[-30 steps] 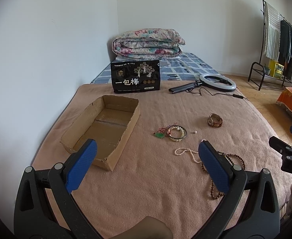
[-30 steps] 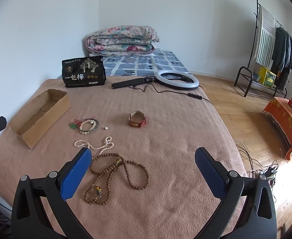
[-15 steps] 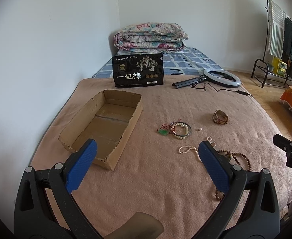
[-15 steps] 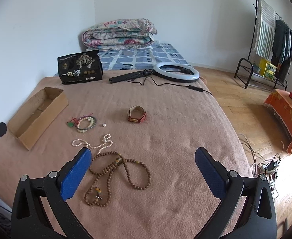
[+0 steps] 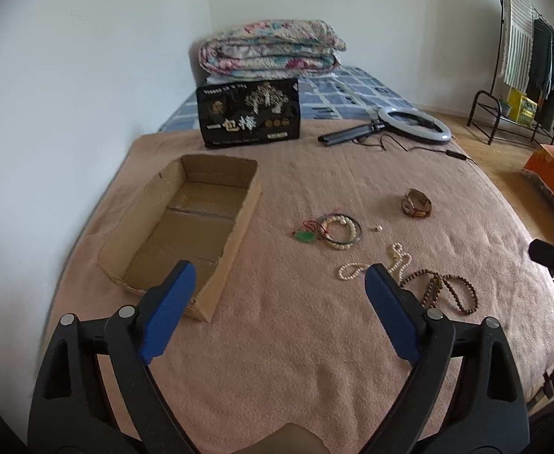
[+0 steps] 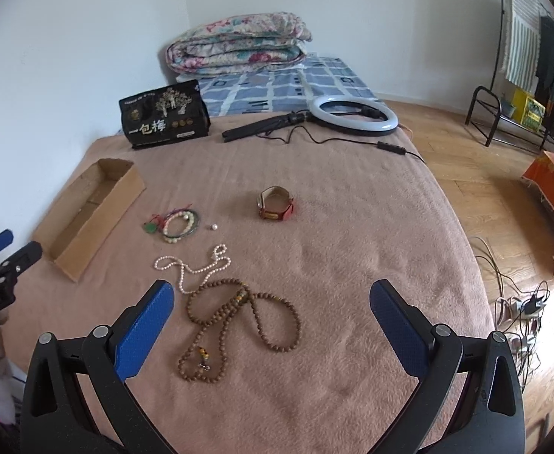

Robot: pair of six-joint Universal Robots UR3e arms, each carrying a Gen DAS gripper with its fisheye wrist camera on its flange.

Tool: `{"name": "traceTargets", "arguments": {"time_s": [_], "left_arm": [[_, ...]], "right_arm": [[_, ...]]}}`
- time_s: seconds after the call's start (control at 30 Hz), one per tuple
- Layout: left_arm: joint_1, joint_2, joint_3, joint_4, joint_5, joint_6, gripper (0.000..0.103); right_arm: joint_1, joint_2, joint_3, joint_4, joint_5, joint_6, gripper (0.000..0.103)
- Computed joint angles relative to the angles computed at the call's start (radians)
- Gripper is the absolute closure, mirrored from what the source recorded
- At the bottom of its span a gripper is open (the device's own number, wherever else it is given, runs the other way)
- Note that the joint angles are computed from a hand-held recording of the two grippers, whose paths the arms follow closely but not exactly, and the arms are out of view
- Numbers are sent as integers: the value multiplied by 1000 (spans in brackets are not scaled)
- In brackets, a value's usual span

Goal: Organize jewelry
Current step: 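Lower the left gripper to the green jade pendant while the right gripper approaches the brown mala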

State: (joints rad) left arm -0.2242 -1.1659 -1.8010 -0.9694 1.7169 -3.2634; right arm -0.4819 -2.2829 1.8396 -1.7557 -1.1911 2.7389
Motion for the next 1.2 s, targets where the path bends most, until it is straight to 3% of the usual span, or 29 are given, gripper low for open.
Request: {"name": "traceTargets", "arguments": {"time_s": [0.17, 0.27, 0.43, 0.8, 1.2], "left_arm": [[-1, -32, -15, 28, -24, 16, 19], [11, -79, -21, 47, -68, 22, 29], [49, -179, 12, 46, -177, 12, 45], [38, -380, 92, 125, -220, 32, 46], [36, -554, 169, 172, -187, 76, 66]], "right_arm": [[67, 37, 73, -84, -43, 4, 1], [109, 89, 122, -152, -79, 14, 1], [93, 156, 145, -141, -41, 12, 1], [177, 308, 154, -228, -63, 22, 1], [205, 406, 129, -241, -91, 44, 1]]}}
